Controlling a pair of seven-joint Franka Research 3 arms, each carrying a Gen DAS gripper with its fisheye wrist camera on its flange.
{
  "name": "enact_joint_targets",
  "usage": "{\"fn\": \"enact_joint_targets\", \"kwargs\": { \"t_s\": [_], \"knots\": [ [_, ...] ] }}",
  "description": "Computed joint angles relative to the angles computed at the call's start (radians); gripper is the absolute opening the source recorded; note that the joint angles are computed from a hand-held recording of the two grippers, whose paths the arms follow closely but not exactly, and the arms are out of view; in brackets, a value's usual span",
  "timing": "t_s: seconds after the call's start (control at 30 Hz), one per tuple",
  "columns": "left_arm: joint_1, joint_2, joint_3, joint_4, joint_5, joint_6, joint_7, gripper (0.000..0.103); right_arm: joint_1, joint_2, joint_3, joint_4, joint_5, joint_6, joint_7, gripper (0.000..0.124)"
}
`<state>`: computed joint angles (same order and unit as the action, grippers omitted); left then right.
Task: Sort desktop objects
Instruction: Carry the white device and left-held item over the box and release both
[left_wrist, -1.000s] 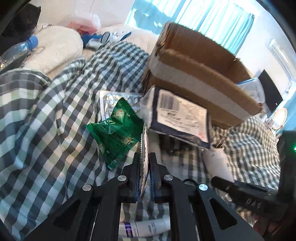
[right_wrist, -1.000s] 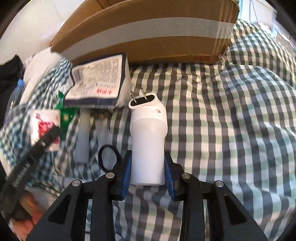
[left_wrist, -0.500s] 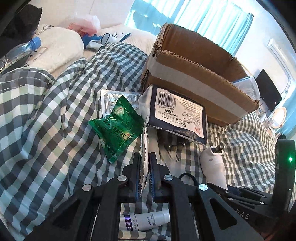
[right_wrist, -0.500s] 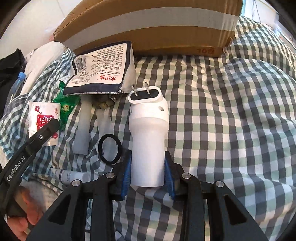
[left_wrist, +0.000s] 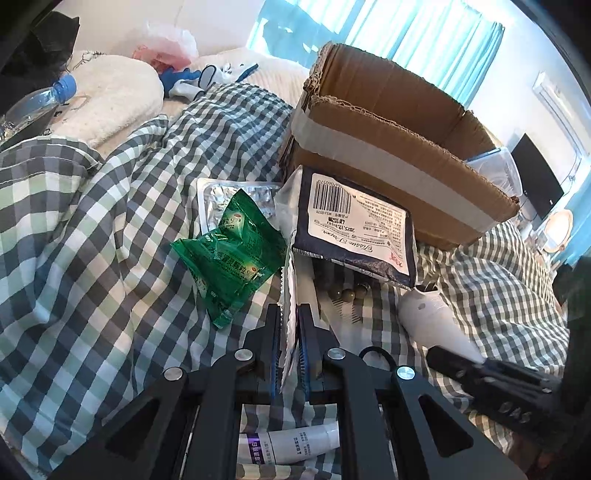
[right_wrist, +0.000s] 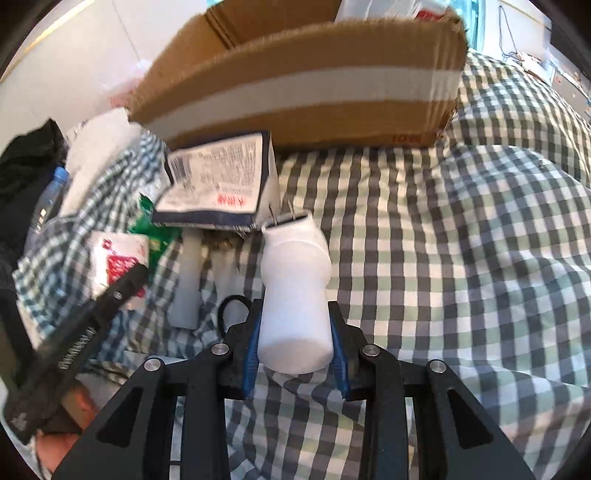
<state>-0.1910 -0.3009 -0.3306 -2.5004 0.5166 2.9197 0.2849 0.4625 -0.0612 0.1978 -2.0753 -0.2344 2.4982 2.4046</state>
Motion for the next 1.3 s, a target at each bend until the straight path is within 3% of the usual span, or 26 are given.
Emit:
{"fn": "enact_joint_targets", "kwargs": {
  "t_s": [0.4,0.5,0.63,0.77,0.87,0.97,1.3],
  "knots": [
    [0.024,-0.028,-0.015,-0.021,0.020,0.030,-0.034,0.009,-0.012,-0.080,0.016,-0.038,-0.014,0.009,0.013,0.029],
    [0.017,-0.030,-0.009,-0.022,0.010,0.026,-0.027,0.009,-0.014,-0.055,0.023,-0.017,0.002,0.011,-0.001,0.021],
    [0.010,-0.023,-0.004,-0.017,-0.003,0.019,-0.012,0.009,-0.006,-0.026,0.020,-0.004,0.034,-0.018,-0.035,0.021],
    [-0.008,-0.012,0.008,-0.011,-0.024,0.006,0.016,0.009,-0.002,-0.002,0.023,0.002,-0.036,-0.036,0.018,0.050],
    [-0.009,-0.008,0.007,-0.009,-0.027,0.002,0.022,0.009,0.001,0.013,0.011,0.004,-0.060,-0.060,0.041,0.051],
    [-0.006,-0.004,0.003,-0.007,-0.021,0.001,0.020,0.009,-0.001,0.027,-0.017,-0.025,0.096,-0.018,-0.025,0.045],
    [0.026,-0.052,-0.027,-0.012,0.027,-0.007,-0.033,0.009,-0.018,-0.095,-0.010,-0.089,0.244,0.143,-0.092,0.045]
  ]
}}
